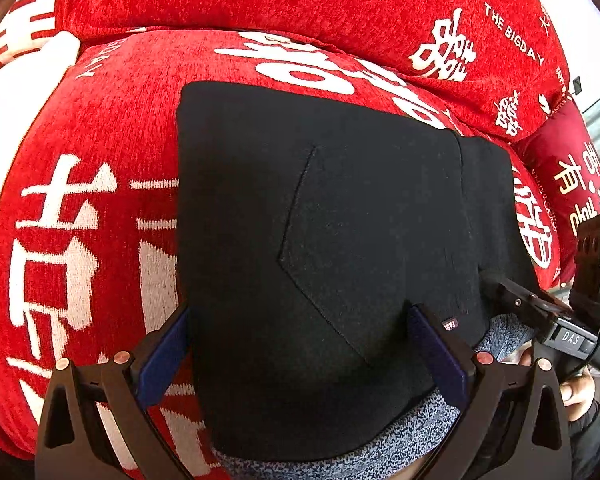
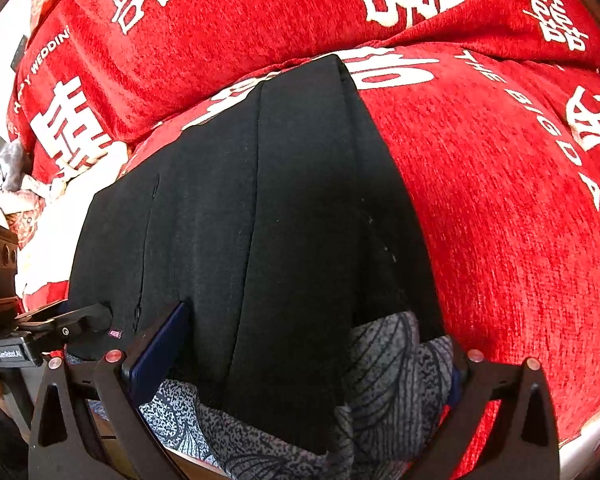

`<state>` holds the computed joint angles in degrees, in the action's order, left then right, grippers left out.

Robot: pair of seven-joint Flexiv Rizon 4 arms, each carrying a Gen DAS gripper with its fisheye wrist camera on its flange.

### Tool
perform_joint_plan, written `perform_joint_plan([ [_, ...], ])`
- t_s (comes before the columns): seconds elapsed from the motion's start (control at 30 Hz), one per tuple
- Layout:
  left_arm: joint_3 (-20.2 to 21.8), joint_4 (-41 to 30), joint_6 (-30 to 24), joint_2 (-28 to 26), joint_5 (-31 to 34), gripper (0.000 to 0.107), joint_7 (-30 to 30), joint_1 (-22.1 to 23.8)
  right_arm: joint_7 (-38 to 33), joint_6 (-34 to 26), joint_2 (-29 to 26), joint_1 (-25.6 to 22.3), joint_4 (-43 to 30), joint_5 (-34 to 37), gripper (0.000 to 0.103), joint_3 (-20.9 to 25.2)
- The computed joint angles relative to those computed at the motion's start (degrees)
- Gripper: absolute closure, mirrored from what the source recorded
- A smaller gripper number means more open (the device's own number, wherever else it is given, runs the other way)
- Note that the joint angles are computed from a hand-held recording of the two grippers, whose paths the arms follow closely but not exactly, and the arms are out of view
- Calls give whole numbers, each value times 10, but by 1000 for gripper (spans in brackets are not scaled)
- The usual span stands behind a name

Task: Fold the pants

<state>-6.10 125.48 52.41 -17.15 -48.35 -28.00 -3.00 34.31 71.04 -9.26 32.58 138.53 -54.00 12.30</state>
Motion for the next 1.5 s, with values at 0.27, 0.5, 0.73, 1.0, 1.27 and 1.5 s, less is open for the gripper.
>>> perform_joint_plan([
  [0.27, -1, 10, -13, 20, -25, 34, 65, 5, -150, -133, 4, 34, -68, 138, 28, 47],
  [0.5, 13, 10, -6, 32, -4, 50, 46, -6, -186, -227, 1, 64, -129, 161, 48, 55],
  [0.73, 12, 15, 7, 36, -2, 50, 49, -9, -195, -238, -4, 69, -139, 175, 48, 53],
  [1.0, 13, 19, 13, 41, -2, 52, 52, -11, -198, -246, -4, 72, -144, 178, 48, 52],
  [1.27, 21, 12, -8, 49, 13, 58, 41, -5, -204, -269, -9, 80, -172, 172, 50, 52],
  [1.5, 35, 4, -11, 61, 21, 60, 38, 9, -218, -257, -29, 86, -205, 159, 51, 44],
])
